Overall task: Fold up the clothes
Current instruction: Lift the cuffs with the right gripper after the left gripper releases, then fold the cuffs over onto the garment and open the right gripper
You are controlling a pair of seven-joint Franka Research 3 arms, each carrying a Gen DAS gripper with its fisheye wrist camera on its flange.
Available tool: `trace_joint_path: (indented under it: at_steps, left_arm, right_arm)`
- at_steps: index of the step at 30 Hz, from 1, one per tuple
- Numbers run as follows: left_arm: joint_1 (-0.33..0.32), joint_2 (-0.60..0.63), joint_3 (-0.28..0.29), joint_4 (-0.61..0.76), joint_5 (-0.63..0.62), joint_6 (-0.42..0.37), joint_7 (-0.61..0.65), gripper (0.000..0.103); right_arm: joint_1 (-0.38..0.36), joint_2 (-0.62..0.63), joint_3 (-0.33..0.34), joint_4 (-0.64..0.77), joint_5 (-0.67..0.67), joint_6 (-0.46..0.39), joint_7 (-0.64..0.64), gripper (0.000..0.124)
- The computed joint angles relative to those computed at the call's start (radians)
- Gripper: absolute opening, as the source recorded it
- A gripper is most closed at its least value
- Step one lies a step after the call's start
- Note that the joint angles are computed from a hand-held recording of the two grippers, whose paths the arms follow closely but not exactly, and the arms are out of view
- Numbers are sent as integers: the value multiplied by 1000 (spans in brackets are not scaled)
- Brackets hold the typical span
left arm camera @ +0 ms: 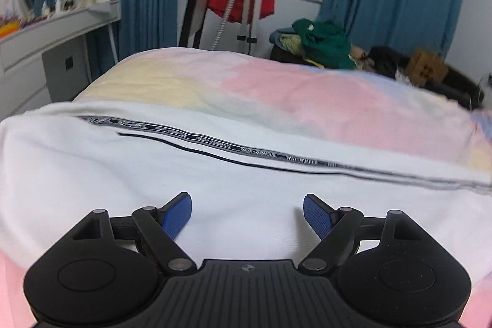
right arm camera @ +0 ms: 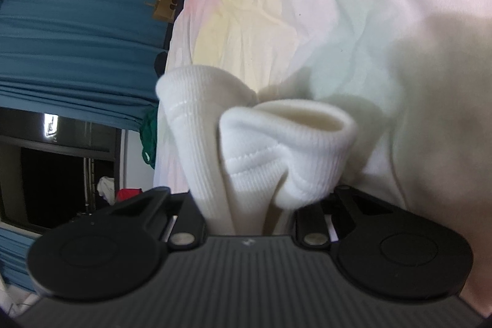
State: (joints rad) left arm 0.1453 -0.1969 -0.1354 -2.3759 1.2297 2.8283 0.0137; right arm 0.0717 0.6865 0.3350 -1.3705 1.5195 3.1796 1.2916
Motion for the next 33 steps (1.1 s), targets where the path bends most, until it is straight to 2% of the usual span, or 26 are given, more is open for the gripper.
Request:
trace_joint_path:
  at_steps: [3,8,11,13,14,16,20,23,24,25,28,29,31,33]
  left_arm:
    - [-7,41,-9,14,46,-27,-3,83]
    - [-35,97,0,35,125,-78,-16,84]
    - [-49,116,16,44,155,-80,-42,84]
    - [-54,119,25,45,164,-78,-42,84]
    - [-57,120,28,46,166,-78,-41,84]
    - [-57,121,35,49,163,-72,-34,84]
    - [-52,107,45,40,143,-48,-15,84]
    - [-43,94,48,31,139,-26,-20,84]
    - [-40,90,48,29,139,-19,-25,84]
    - [-37,82,48,23,137,-11,-29,84]
    - [-25,59,48,9,132,15,-50,84]
    - [-20,48,47,3,135,18,-60,84]
    - [-6,16,44,-11,147,8,-88,84]
    - [10,-21,41,-31,162,-1,-156,84]
  right_arm:
    - [25,-3,-32,-12,-98,-2,87,22]
    - [127,-28,-167,-56,-361,-6,301,21]
    - [164,-46,-207,-74,-457,18,344,21]
    - [171,-57,-204,-79,-507,51,338,21]
    - [197,-67,-231,-88,-544,65,345,21]
    - [297,-86,-350,-105,-625,75,389,20]
    - [549,-95,-638,-109,-784,108,444,19]
    - [691,-77,-783,-83,-897,157,420,19]
    - [720,-72,-803,-73,-932,180,397,19]
    - [731,-72,-795,-62,-957,201,364,19]
    - [735,-76,-723,-27,-1027,246,265,19]
    - [746,-74,-709,-14,-1040,238,237,19]
    - [798,-58,-727,2,-1046,214,175,19]
    - [814,-45,-695,3,-1082,206,107,18]
